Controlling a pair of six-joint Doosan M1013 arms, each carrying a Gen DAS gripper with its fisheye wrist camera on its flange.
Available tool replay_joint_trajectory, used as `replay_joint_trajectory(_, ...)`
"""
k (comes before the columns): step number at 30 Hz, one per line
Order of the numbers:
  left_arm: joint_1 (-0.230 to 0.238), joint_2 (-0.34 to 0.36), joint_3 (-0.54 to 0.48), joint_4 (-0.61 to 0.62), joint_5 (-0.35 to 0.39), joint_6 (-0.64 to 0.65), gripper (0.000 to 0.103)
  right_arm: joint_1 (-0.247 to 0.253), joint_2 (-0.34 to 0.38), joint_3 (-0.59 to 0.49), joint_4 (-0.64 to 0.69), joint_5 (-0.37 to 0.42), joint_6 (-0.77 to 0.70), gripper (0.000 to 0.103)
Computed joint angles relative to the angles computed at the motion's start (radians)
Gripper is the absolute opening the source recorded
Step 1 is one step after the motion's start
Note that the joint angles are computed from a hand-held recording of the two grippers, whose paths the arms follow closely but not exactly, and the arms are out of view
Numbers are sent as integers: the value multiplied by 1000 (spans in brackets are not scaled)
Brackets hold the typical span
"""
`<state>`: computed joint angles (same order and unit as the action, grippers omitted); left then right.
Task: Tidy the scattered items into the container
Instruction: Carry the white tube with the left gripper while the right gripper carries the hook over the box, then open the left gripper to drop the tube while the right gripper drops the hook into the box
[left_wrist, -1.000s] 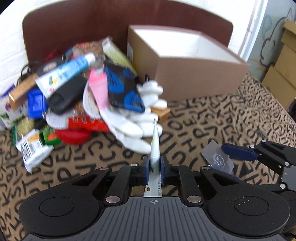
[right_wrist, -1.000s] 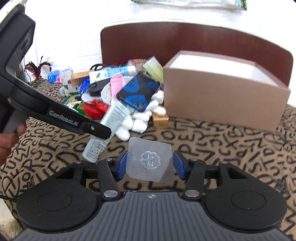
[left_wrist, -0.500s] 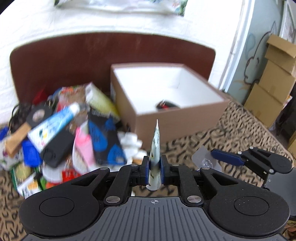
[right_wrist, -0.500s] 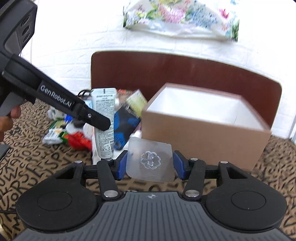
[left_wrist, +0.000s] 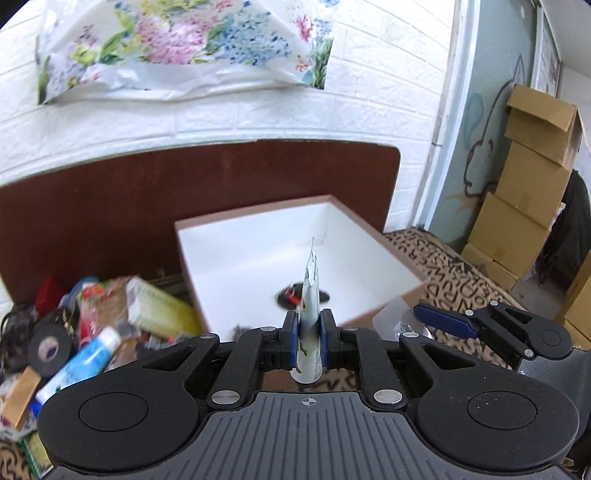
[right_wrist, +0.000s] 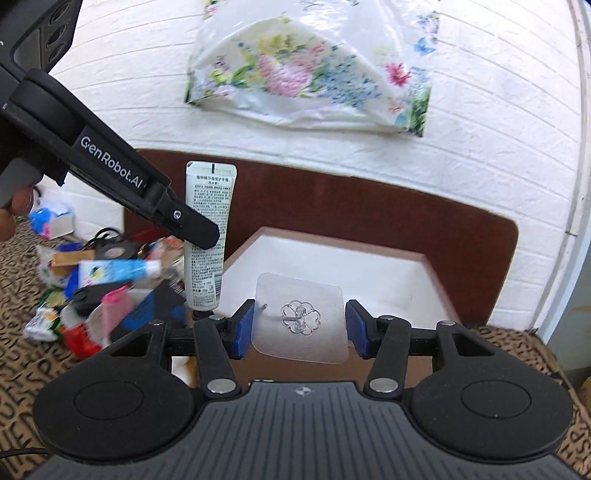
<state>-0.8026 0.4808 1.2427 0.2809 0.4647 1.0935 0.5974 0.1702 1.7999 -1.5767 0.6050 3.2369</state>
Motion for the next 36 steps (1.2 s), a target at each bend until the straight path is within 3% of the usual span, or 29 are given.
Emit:
replay_joint_trajectory(10, 14, 145, -229, -37, 114, 48, 7, -96, 48, -84, 120, -32, -146, 57)
replay_joint_trajectory(21, 41, 332, -494, -130, 321, 132, 7, -197, 136, -184, 481, -50, -480, 57)
replay_joint_trajectory(30, 58, 452, -679, -136, 473, 139, 7, -246, 226, -326, 782, 52, -875, 57)
replay_joint_trajectory(36, 69, 492, -737, -151, 527, 144, 8, -254, 279, -404, 830, 140, -999, 57)
